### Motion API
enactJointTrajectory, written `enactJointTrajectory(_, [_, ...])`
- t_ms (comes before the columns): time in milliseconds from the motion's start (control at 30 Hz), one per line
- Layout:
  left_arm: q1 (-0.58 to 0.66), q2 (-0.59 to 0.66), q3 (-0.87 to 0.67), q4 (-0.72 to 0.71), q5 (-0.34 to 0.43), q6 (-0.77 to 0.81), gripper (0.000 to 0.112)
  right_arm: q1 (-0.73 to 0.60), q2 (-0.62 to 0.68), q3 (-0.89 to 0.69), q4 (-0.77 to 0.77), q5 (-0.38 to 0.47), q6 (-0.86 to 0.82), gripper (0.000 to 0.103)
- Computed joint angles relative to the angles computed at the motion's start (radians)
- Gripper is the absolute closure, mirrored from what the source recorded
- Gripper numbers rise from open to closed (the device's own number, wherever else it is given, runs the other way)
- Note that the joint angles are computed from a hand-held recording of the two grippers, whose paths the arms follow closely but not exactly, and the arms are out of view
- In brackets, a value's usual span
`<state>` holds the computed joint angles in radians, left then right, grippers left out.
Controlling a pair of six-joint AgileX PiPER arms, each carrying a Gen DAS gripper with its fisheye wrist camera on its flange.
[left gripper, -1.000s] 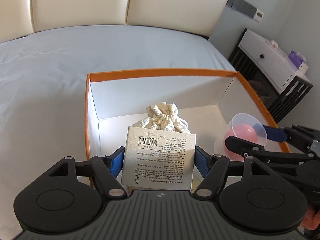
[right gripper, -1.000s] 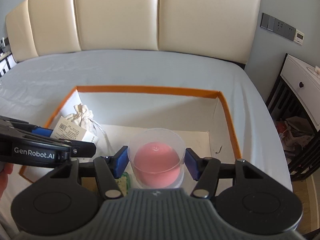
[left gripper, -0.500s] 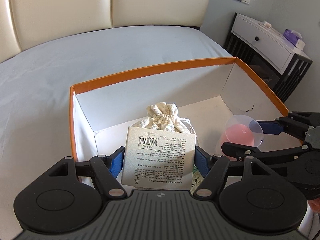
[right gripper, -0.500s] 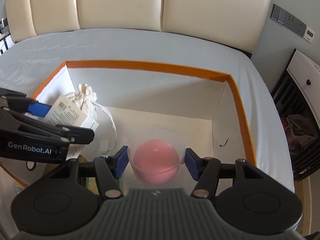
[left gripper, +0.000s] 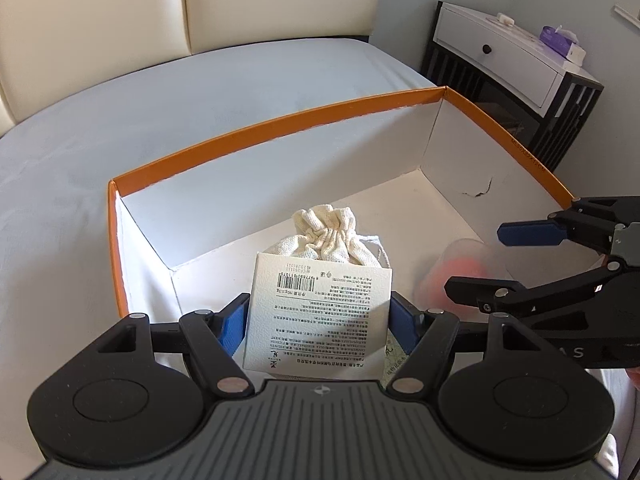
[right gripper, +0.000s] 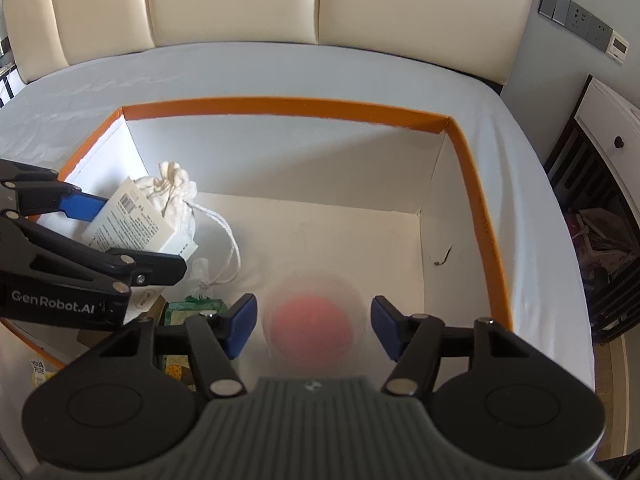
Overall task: Organize rigid objects
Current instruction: 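Lower the white box into the orange box and open the left gripper while the right gripper releases the case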
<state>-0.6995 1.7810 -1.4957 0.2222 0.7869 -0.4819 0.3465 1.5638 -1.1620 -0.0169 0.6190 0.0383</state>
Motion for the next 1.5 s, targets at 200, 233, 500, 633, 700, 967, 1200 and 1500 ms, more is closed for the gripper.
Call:
enactJointTrajectory(200, [-0.011,0.039,-0.046,0.004,0.045,0.027,0.03,-0.027,-0.063,0.058,0.01,-0.049,0.001,0.036])
enactJointTrajectory(233, [-0.013,0.046,-0.052,0.004,0.047,0.025,0.03,-0.031,-0.073,0.068,0.018,-0.058,-0.008,0.036])
enactJointTrajectory(500, [0.007,0.134,-0.195,-0.079,0.091,0.058,0.03,-0.078,-0.105,0.098,0.096,-0.088,-0.089,0.042])
enactJointTrajectory(633, [0.006,0.217,-0.317,-0.113,0.178,0.055,0.03,-0.096,-0.108,0.1,0.104,-0.102,-0.088,0.049])
enactJointTrajectory(700, [0.021,0.25,-0.364,-0.166,0.212,0.041,0.03,-0.111,-0.113,0.101,0.133,-0.102,-0.103,0.051])
enactJointTrajectory(967, [0.015,0.327,-0.476,-0.193,0.292,-0.034,0.029,-0.121,-0.123,0.118,0.177,-0.11,-0.145,0.051])
enactJointTrajectory(1200, [0.056,0.277,-0.404,-0.306,0.245,-0.028,0.031,-0.138,-0.131,0.12,0.208,-0.102,-0.183,0.05])
enactJointTrajectory(1500, [0.059,0.227,-0.319,-0.379,0.178,0.027,0.074,-0.137,-0.147,0.127,0.203,-0.096,-0.181,0.05])
